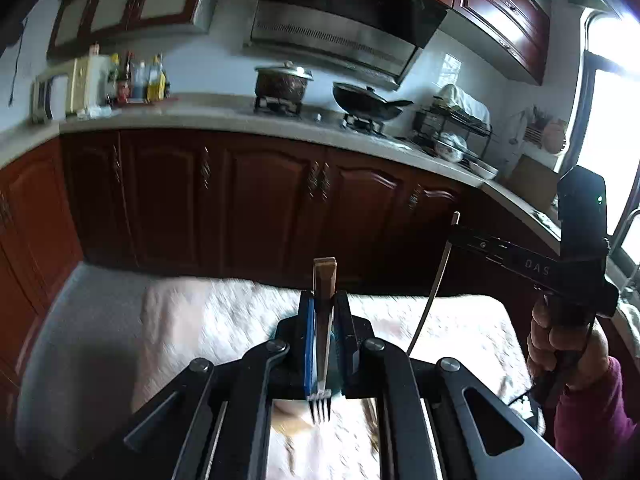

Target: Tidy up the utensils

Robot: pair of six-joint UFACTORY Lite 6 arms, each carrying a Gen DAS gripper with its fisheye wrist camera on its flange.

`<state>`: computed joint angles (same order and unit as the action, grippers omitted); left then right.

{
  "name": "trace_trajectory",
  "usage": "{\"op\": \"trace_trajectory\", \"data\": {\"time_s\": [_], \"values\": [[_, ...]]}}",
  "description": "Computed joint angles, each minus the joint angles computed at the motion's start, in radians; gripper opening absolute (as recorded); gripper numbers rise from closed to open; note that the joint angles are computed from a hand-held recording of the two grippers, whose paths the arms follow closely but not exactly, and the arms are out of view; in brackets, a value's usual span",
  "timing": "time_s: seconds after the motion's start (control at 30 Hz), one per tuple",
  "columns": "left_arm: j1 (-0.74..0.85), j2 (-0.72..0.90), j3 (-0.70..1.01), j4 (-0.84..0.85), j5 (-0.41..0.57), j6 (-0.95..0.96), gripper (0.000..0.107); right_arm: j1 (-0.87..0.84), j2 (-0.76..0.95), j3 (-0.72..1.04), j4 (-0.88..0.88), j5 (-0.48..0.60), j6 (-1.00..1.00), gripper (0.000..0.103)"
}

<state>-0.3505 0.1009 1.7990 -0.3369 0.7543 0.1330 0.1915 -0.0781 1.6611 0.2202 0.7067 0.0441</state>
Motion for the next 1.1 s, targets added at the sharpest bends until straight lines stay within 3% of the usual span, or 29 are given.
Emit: {"op": "trace_trajectory", "data": {"time_s": [0.23, 0.4, 0.73, 0.93, 1.1], "values": [[-0.03, 0.214, 0.208, 0.131, -0.023, -0.102, 0.01, 0.065, 0.287, 0.281, -0.135, -0.03, 0.113, 0.007], [-0.064, 0.284, 0.21, 0.233, -0.076, -0.169, 0.01, 0.084, 0.415, 0.382, -0.172, -0.06, 0.129, 0.007], [-0.076, 0.319, 0.056, 0.243, -0.154, -0.21, 0.01, 0.07, 0.424, 0.167, -0.026, -0.196, 0.034, 0.007], [-0.074, 0.317, 0.015, 0.239, -0.165, -0.225, 0.01, 0.066, 0.454, 0.112, 0.03, -0.189, -0.024, 0.007], [-0.072, 0.309, 0.003, 0.216, -0.176, -0.223, 0.01, 0.031, 0.449, 0.079, 0.119, -0.156, -0.073, 0.014]]}}
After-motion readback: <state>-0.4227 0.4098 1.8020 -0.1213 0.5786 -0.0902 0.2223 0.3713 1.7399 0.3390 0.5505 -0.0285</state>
